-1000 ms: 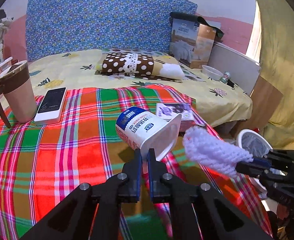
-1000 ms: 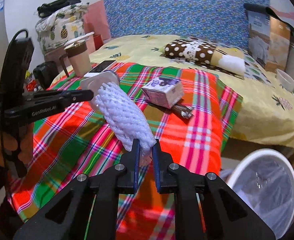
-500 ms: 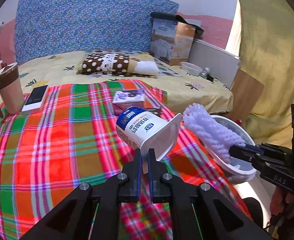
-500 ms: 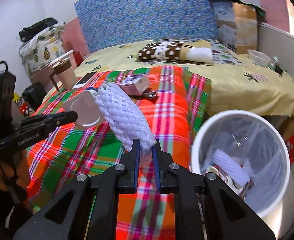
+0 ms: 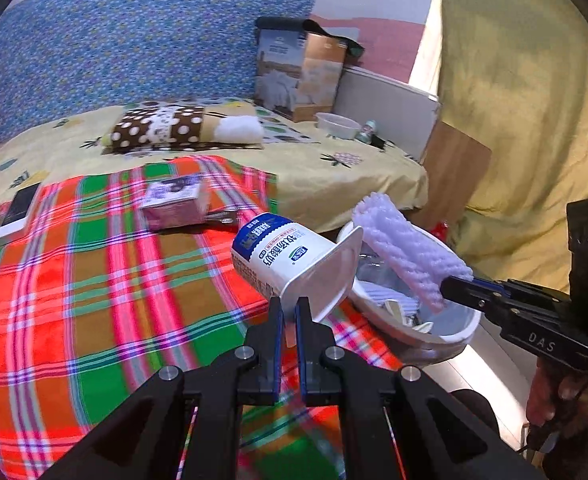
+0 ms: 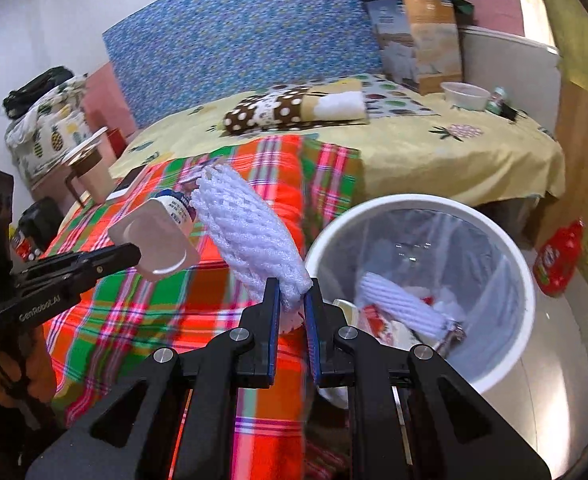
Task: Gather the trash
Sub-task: 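Carry the yogurt cup and foam netting toward the white bin, then open both tools to drop the yogurt cup and netting into the bin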
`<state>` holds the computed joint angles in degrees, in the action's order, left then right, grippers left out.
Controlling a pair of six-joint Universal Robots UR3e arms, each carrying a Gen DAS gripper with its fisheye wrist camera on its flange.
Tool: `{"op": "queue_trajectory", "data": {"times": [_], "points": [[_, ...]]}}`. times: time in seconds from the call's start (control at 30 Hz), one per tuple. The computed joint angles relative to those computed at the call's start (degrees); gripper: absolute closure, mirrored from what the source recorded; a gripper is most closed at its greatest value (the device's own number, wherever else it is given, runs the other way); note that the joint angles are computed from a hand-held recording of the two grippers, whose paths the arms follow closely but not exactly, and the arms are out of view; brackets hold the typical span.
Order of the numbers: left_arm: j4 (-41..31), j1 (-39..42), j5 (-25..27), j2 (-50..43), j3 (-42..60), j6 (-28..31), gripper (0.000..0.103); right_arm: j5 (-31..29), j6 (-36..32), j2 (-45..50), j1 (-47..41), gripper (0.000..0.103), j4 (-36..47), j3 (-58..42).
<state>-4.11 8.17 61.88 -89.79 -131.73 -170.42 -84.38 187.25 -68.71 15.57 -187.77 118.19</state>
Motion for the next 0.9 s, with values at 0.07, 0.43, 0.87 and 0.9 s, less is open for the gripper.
{"op": "queue_trajectory", "data": {"times": [0.07,0.43,0.87,0.9], "points": [[0.35,-2.06,0.78,-2.14,1.91,-0.62,0.097,-0.29,0.25,-0.75,-0.98,0.089,-0.83,1.65],[0.0,-12.18,3.57,-14.09,13.92,-2.72,0.097,-2.78,2.94,-3.09,-5.16,0.089,-2.81,7.01],[-5.72,-19.85,6.5,-27.92,31.44,-3.07,0.097,-5.06,4.03,-3.6,-9.47,0.088,-0.8,8.79],[-6.13,-20.08,6.54,-28.68,32.46,-3.18,0.097,-5.04,4.08,-3.46,-9.81,0.088,-0.55,8.82]]}}
